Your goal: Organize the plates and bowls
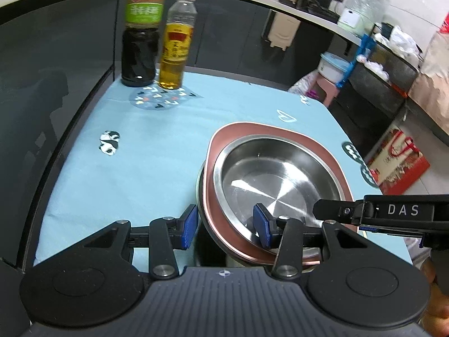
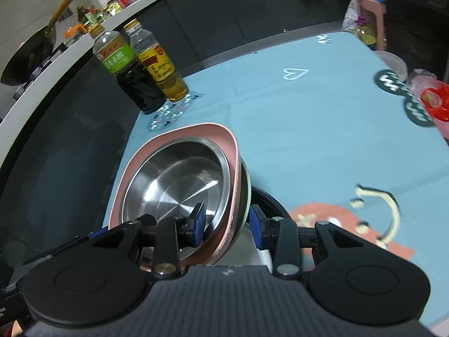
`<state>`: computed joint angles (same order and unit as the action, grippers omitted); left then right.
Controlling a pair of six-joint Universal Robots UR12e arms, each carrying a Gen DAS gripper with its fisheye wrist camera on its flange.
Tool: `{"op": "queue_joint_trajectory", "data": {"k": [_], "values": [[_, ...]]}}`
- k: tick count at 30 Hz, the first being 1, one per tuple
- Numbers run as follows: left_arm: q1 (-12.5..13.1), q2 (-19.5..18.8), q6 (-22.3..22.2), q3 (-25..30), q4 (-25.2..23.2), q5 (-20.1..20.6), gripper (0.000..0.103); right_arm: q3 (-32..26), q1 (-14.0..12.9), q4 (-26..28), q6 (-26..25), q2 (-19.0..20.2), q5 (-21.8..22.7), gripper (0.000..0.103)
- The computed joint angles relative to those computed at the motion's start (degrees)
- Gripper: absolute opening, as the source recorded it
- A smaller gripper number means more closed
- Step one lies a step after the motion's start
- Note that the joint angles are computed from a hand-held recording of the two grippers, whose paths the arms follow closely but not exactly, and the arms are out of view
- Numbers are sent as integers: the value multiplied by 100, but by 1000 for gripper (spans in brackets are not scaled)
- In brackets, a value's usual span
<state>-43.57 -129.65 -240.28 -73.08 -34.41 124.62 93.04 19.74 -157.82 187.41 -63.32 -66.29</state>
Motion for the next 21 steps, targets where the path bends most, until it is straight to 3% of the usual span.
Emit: {"op": "queue_joint_trajectory", "data": {"k": [21], "values": [[-166, -38, -103, 171, -594, -276, 41, 574, -125, -168, 68, -300, 22, 33]]}}
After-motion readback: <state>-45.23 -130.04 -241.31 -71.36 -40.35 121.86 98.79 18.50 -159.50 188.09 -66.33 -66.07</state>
